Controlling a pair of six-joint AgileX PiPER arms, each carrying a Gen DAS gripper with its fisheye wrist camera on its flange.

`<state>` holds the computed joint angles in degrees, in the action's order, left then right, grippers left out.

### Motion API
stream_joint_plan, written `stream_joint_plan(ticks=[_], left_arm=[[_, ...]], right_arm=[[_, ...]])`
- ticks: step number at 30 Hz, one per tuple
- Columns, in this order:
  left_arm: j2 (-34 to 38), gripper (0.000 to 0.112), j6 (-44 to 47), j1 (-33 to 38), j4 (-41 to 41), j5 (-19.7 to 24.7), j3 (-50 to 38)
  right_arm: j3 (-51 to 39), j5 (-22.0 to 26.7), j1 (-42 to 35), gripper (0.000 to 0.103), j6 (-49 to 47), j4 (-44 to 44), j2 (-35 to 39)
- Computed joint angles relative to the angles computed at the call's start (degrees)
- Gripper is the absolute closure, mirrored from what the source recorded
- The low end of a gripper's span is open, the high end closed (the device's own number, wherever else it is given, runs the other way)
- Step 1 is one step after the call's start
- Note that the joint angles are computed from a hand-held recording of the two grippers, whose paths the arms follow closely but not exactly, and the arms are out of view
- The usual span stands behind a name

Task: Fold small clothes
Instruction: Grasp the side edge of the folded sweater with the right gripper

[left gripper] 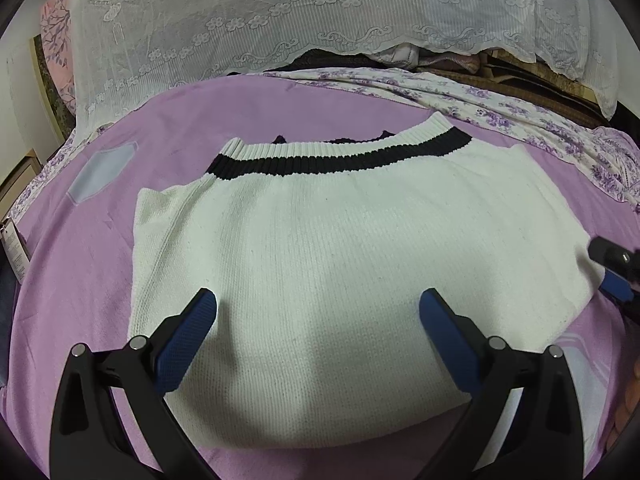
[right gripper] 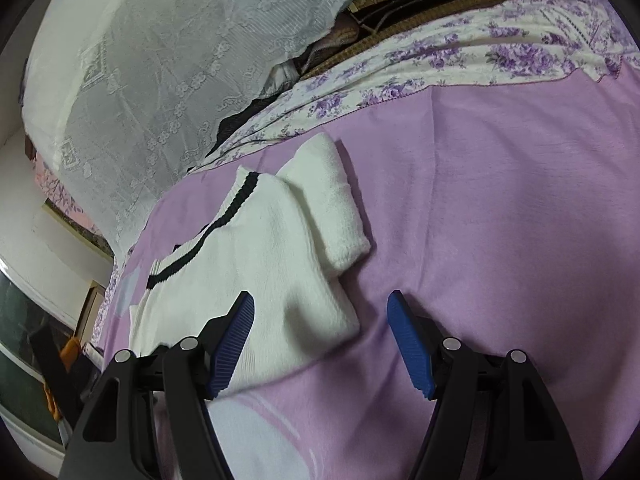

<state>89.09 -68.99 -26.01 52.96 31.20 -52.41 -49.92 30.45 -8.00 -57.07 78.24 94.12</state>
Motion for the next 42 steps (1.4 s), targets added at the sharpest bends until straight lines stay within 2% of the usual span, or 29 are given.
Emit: stream_joint_plan(ticks=[5, 12, 16, 18, 21, 24, 28, 29, 33, 34, 37, 38, 39, 42], left_arm=[[0.1, 0.013, -0.4, -0.3, 0.6, 0.3, 0.1], [0.7, 0.013, 0.3, -0.2, 0.1, 0.0, -0.2], [1.0, 0.013, 1.3, 0.3, -0.9, -0.8, -0.4], [1.0, 0.013, 1.3, 0.4, -0.9, -0.8, -0.4], [1.0, 0.013, 1.3, 0.4, -0.9, -0.9, -0.3], [1.0, 0.013, 1.3, 0.4, -0.9, -0.9, -0.3], [1.1, 0.013, 0.5, 0.2, 0.1, -0.7, -0.6], [1.2, 0.013, 0.1, 0.2, 0.5, -0.6, -0.9], [2.7, 0.013, 0.7, 1.4, -1.0, 0.2, -3.6], [3.1, 0.013, 1.9, 2.1, -2.4, -0.1, -4.2], [4.1, 0.013, 6.5, 4.3, -8.0, -2.0, -4.9], [4.1, 0.013, 7.1, 4.7, -8.8, -2.5, -4.8], [4.1, 0.013, 7.1, 4.8, -9.0, -2.8, -4.7], [3.9, 0.013, 4.5, 4.1, -6.3, -2.5, -4.1]], right_arm=[[-7.2, 2.4, 0.2, 0.032, 5.2, -2.5, 5.8], [-15.7, 5.7, 0.5, 0.032, 4.1, -1.7, 13.1], [-15.8, 6.3, 1.0, 0.034, 0.9, -1.1, 13.4], [-14.9, 7.0, 1.0, 0.041, -0.2, -1.1, 12.8], [-14.2, 8.0, 0.6, 0.045, -0.7, -0.9, 12.5], [-15.1, 8.1, 0.5, 0.045, 0.3, -1.2, 13.3], [-15.9, 5.5, 1.8, 0.044, 1.0, -2.0, 13.7], [-15.5, 4.3, 2.3, 0.045, 1.1, -2.4, 13.2], [-11.8, 2.5, 2.5, 0.073, -4.6, 3.4, 10.5], [-11.2, 2.2, 2.5, 0.074, -6.0, 4.6, 9.9], [-11.0, 2.3, 2.7, 0.073, -7.4, 5.0, 9.4], [-12.1, 3.0, 2.5, 0.069, -5.0, 3.0, 10.5], [-13.6, 4.7, 2.0, 0.062, -2.6, 0.9, 12.0], [-15.5, 8.1, 0.9, 0.058, -0.7, 0.0, 14.4]])
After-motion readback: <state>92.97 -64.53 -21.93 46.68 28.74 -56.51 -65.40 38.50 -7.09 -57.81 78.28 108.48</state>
